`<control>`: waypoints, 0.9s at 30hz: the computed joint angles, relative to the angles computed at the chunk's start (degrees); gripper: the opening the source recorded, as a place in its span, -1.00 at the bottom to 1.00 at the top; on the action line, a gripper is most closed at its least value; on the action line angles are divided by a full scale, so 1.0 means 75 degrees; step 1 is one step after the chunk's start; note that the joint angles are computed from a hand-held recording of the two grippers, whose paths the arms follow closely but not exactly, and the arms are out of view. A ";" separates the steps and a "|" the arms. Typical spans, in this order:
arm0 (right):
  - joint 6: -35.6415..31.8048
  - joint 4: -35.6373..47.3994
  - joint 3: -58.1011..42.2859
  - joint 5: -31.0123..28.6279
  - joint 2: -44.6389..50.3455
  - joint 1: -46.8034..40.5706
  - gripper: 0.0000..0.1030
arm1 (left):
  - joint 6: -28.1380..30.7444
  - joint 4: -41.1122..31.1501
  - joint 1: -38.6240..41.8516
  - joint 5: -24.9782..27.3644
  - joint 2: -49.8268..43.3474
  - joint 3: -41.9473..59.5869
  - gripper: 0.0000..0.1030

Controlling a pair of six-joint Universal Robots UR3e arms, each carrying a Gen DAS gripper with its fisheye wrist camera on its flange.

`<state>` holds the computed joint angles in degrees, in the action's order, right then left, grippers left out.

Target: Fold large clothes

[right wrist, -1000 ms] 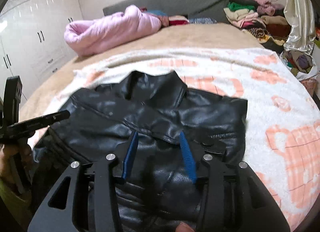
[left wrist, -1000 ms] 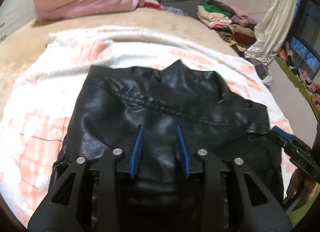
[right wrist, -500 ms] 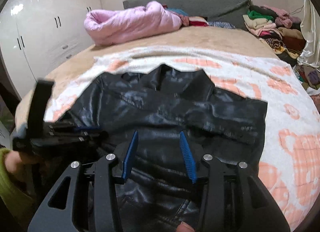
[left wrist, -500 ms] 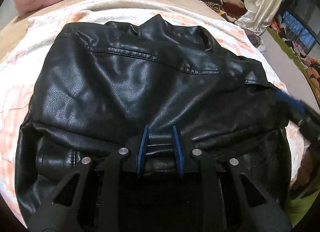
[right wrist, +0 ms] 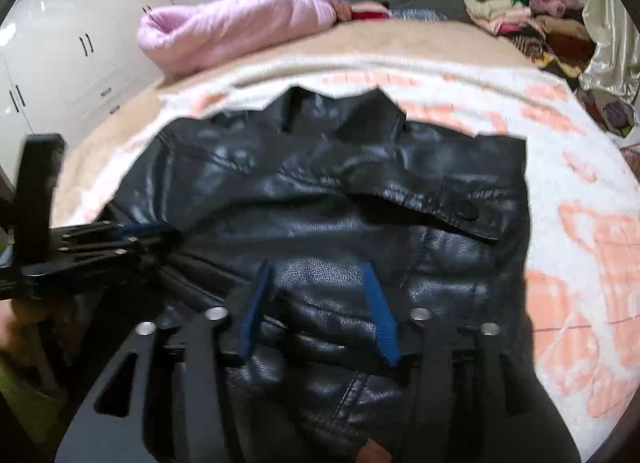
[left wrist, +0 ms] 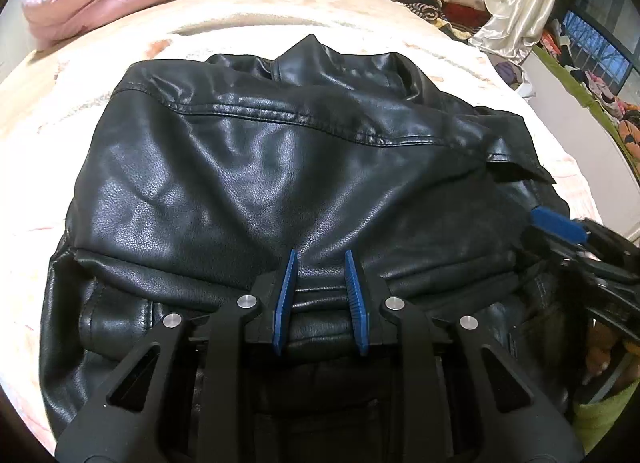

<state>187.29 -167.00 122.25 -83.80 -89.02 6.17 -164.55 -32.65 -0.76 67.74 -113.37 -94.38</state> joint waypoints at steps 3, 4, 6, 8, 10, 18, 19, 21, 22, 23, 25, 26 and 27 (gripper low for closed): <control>0.0094 -0.0281 0.0378 -0.0125 -0.0390 0.0064 0.15 | -0.0007 -0.0020 0.0085 -0.0124 0.0099 -0.0104 -0.66; 0.0147 -0.0389 0.0511 -0.0122 -0.0502 0.0047 0.28 | -0.0008 -0.0022 0.0110 -0.0155 0.0132 -0.0136 -0.66; 0.0192 -0.0539 0.0704 -0.0097 -0.0667 -0.0024 0.46 | -0.0016 -0.0012 0.0128 -0.0170 0.0203 -0.0189 -0.66; 0.0235 -0.0671 0.0885 -0.0154 -0.0852 -0.0132 0.61 | -0.0010 -0.0048 0.0161 -0.0233 0.0334 -0.0282 -0.55; 0.0293 -0.0800 0.1121 -0.0078 -0.1153 -0.0210 0.74 | 0.0002 -0.0135 0.0199 -0.0365 0.0470 -0.0358 -0.37; 0.0505 -0.0715 0.1775 0.0230 -0.2554 -0.0467 0.90 | -0.0081 -0.0232 0.0246 -0.0433 0.1243 -0.0746 0.40; 0.0526 -0.0647 0.1836 0.0248 -0.2720 -0.0502 0.90 | -0.0093 -0.0187 0.0252 -0.0419 0.1382 -0.0833 0.47; 0.0550 -0.0543 0.1923 0.0369 -0.2982 -0.0593 0.90 | -0.0155 -0.0100 0.0245 -0.0331 0.1563 -0.0940 0.65; 0.0576 -0.0461 0.1971 0.0437 -0.3142 -0.0658 0.91 | -0.0191 -0.0047 0.0239 -0.0298 0.1617 -0.0980 0.78; 0.0592 -0.0398 0.1996 0.0443 -0.3257 -0.0666 0.91 | -0.0215 0.0003 0.0264 -0.0306 0.1715 -0.1044 0.81; 0.0624 -0.0268 0.2026 0.0379 -0.3496 -0.0622 0.91 | -0.0261 0.0034 0.0312 -0.0326 0.1840 -0.1102 0.81; 0.0670 -0.0264 0.1974 0.0291 -0.3473 -0.0531 0.91 | -0.0270 -0.0007 0.0343 -0.0341 0.1918 -0.1133 0.81; 0.0676 -0.0209 0.1973 0.0276 -0.3544 -0.0515 0.91 | -0.0273 -0.0047 0.0375 -0.0361 0.1963 -0.1146 0.81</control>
<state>192.36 -168.56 137.05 -81.73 -115.60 2.31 -166.60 -33.01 2.06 65.03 -98.65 -102.98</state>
